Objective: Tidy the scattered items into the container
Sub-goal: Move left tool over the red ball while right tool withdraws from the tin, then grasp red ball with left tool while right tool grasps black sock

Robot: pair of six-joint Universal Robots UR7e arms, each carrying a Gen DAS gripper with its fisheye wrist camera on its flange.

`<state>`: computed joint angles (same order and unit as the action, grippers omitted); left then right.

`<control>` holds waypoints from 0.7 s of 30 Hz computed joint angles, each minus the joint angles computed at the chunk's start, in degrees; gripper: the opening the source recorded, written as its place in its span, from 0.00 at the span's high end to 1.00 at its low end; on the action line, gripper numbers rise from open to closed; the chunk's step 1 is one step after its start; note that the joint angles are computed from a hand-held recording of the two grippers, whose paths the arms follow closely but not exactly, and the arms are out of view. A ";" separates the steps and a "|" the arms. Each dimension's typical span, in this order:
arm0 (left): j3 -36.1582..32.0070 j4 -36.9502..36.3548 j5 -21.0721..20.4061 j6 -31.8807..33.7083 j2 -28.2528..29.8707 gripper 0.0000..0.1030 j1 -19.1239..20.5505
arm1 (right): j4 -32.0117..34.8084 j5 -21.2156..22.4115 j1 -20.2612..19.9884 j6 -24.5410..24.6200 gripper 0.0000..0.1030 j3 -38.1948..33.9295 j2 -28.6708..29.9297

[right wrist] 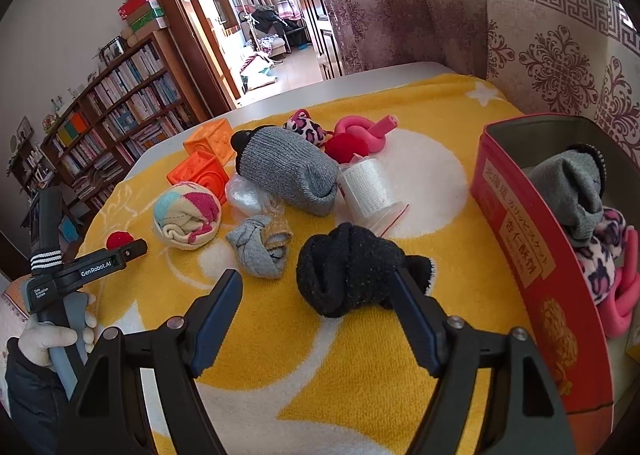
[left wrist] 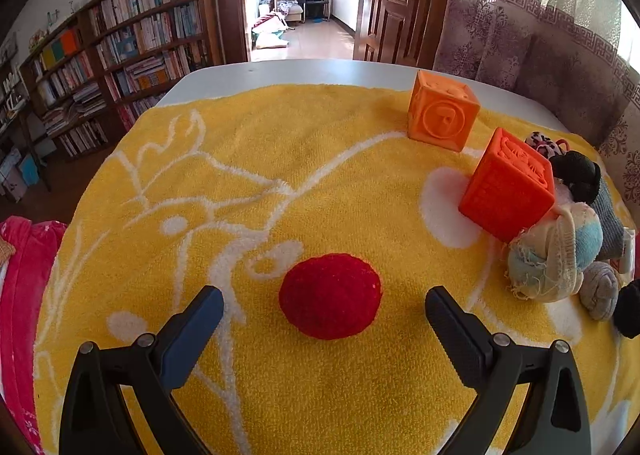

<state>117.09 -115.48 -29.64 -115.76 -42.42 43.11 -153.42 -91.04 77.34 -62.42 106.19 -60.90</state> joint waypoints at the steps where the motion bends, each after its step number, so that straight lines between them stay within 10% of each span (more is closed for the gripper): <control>1: -0.66 1.14 -0.28 0.06 0.21 0.01 0.17 | 0.05 -0.08 -0.02 0.02 0.23 0.06 -0.01; 11: -0.71 1.39 0.15 -0.61 0.31 0.02 -0.06 | 1.34 -0.49 -0.27 0.61 0.23 -0.62 0.26; 16: 1.59 -0.47 2.34 -2.46 -0.37 0.52 -1.88 | 0.89 -0.48 -0.40 0.50 0.23 -0.52 0.32; 21: 2.23 -4.36 3.94 1.17 0.26 0.62 -2.80 | 0.87 -0.73 -0.51 0.91 0.23 -1.04 0.67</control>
